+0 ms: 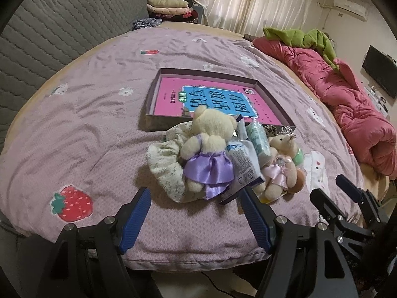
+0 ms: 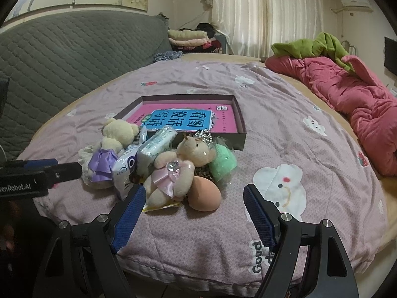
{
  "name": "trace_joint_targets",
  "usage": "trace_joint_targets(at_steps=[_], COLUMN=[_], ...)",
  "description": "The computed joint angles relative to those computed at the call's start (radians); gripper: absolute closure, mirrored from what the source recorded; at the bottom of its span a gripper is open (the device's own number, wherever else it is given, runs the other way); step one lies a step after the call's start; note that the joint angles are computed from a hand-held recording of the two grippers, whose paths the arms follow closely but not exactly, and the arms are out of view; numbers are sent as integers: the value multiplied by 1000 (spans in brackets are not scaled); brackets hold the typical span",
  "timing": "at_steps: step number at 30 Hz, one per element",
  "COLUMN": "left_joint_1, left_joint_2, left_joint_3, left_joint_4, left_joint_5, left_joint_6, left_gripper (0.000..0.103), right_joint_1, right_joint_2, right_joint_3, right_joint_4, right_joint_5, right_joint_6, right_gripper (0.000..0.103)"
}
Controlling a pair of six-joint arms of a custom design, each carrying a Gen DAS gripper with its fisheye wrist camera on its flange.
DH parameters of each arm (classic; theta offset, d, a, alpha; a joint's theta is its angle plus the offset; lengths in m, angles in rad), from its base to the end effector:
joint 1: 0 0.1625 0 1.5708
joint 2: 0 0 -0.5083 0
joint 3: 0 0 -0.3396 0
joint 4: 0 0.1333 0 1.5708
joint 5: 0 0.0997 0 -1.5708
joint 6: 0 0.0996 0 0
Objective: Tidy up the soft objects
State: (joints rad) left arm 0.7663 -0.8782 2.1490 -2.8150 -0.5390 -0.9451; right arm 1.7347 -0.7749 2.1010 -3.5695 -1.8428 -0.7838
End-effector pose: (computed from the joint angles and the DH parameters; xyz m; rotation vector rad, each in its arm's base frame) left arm -0.2253 -0.5205 0.1755 -0.1430 2.2759 -0.9730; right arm 0.2003 -0.5580 0.1757 1.0693 -2.3561 0.7526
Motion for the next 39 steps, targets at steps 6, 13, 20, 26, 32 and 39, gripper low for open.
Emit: trace_joint_targets(at_steps=[6,13,20,26,32,39], left_joint_1=[28,75,103,112,109,117], left_joint_2=[18,41,56,70,70,55], left_joint_3=[-35,-98,-142,-184,-205,-182], left_joint_4=[-91,-82,-47,9,56,-47], left_joint_5=[-21,-40,-59,-43,-16,-59], left_joint_6=[113,192,227,245,260,334], left_gripper=[30,45,49,54,57,59], right_joint_1=[-9,-18,-24,-30,-41,-53], right_joint_2=[4,5,13,28,45,72], right_joint_3=[-18,-37,-59,-96,-133,-180], right_joint_4=[14,41,76,139,188,247], right_joint_5=[-14,-23,-36,-86,-105,-97], right_joint_6=[17,42,54,85,105,99], right_gripper=[21,21,21,21,21,23])
